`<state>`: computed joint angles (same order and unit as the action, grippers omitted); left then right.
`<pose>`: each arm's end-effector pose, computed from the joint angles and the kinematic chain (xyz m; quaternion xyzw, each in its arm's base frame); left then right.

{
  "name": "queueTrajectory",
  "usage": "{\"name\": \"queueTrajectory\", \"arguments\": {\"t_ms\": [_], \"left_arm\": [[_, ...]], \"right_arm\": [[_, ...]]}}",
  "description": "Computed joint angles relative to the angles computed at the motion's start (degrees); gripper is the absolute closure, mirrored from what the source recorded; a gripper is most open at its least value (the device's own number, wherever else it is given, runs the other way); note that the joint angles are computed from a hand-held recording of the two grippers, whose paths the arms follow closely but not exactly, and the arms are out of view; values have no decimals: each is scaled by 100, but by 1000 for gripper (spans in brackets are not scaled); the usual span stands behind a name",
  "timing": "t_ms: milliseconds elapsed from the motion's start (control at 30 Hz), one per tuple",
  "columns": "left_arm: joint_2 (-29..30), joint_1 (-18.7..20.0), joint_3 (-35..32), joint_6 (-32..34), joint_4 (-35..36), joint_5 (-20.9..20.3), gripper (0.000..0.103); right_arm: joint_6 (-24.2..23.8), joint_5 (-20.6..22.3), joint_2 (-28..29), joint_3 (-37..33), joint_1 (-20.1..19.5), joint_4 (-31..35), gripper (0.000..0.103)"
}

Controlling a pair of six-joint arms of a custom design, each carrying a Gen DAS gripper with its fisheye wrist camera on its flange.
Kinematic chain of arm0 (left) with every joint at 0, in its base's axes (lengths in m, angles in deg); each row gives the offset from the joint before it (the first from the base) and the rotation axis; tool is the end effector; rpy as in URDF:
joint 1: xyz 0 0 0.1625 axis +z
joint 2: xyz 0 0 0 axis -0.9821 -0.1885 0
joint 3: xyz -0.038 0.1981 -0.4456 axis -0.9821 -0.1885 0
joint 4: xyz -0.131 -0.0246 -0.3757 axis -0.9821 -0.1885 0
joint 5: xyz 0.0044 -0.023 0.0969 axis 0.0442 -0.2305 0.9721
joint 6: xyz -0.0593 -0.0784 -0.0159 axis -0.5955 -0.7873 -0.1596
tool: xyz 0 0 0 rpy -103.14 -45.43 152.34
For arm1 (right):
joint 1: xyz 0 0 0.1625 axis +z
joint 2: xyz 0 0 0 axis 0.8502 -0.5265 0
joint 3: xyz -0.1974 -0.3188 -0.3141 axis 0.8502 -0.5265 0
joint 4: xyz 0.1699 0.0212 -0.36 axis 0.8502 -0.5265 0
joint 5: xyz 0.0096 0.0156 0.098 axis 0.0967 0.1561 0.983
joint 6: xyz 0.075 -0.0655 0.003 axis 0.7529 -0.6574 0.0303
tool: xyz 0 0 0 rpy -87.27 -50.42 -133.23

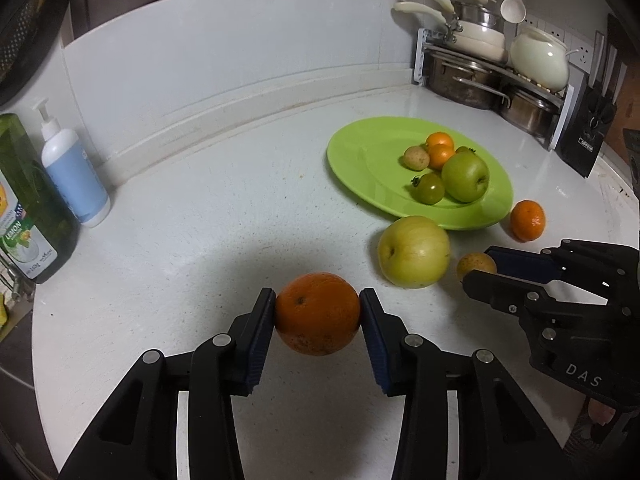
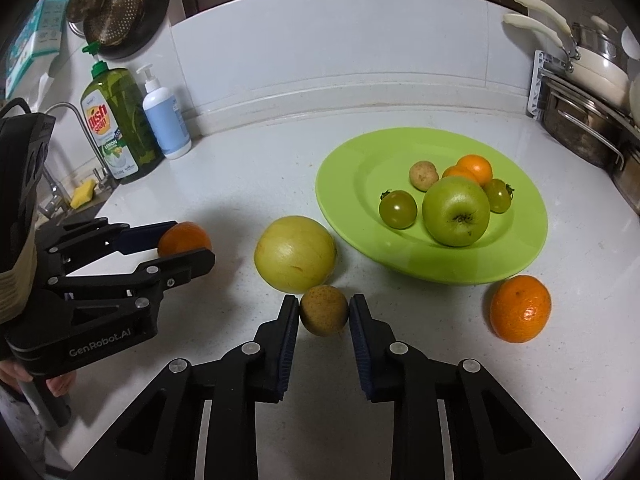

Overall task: Organize fruits
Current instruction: 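Carry the orange and brown fruit over the plate and open both tools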

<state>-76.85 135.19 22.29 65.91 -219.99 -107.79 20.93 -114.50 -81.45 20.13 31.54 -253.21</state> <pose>-0.3620 -0.8520 -0.0146 0.4797 0.8369 -0.1615 0.2084 0.0745 -0.7556 0.2541 0.0054 -0.8585 0.3926 0.3299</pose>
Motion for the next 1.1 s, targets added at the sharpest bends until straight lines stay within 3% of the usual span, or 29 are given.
{"name": "queueTrajectory", "arguments": {"t_ms": [267, 667, 1100], "left_arm": [[-334, -129, 604, 88, -596, -106, 61], [-522, -355, 940, 75, -1108, -237, 61], [-255, -577, 284, -240, -455, -277, 61]], "right_arm": [[-131, 111, -185, 247, 75, -342, 76], [-517, 111, -514, 483, 240, -727, 76], [-1057, 96, -831, 367, 322, -634, 76]]}}
